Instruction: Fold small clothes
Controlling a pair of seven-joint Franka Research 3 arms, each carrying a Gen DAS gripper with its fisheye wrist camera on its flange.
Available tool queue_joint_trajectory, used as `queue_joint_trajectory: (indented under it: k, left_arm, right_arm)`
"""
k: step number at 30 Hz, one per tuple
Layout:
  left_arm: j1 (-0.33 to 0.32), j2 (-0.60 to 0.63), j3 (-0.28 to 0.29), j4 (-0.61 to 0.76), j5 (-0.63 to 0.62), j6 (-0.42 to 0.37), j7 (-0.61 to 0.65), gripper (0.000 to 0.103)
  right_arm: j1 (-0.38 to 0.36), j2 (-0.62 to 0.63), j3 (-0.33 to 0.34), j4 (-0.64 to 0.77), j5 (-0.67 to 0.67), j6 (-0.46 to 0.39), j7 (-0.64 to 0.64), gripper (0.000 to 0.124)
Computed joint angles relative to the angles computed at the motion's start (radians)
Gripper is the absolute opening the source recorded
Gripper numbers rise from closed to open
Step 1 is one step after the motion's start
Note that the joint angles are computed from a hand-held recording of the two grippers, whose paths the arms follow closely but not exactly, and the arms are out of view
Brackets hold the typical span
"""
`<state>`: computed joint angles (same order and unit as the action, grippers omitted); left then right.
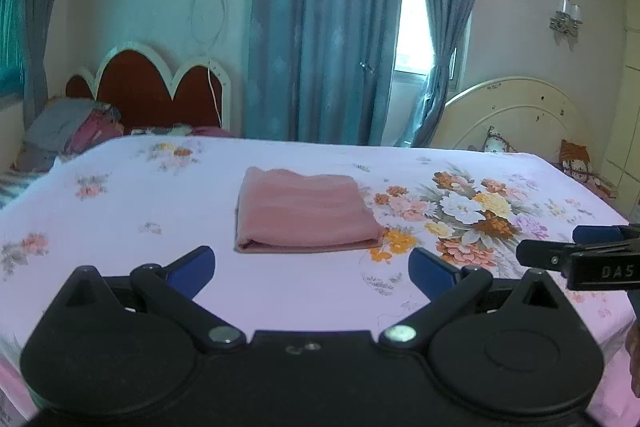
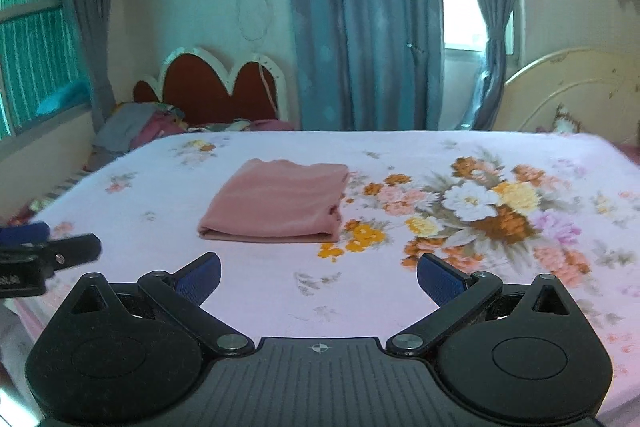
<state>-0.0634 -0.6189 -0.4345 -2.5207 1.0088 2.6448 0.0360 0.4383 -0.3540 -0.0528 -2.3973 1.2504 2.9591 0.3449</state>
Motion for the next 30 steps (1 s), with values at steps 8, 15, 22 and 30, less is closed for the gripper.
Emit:
queue_joint_trajectory:
  k: [8,15,22,30]
  left_arm:
    - [-0.001,0.006,-0.01,0.009,0.024,0.016,-0.01,0.103]
    - [0.002,0.014,-0.011,0.015,0.039,0.019,-0.02,0.103]
    - [-0.002,0.017,-0.008,0.018,0.044,0.017,-0.023,0.103]
    - [0.0,0.015,-0.012,0.021,0.057,0.009,-0.039,0.103]
  right_arm:
    - [0.001,-0.033,-0.007,-0.025,0.013,0.02,0.01,0.103]
    - [0.006,-0.037,-0.019,-0.022,0.008,0.02,0.01,0.103]
    - [0.004,-0.035,-0.021,-0.019,0.004,0.014,0.008,0.103]
    - [0.01,-0.028,-0.02,-0.011,0.011,0.016,-0.012,0.103]
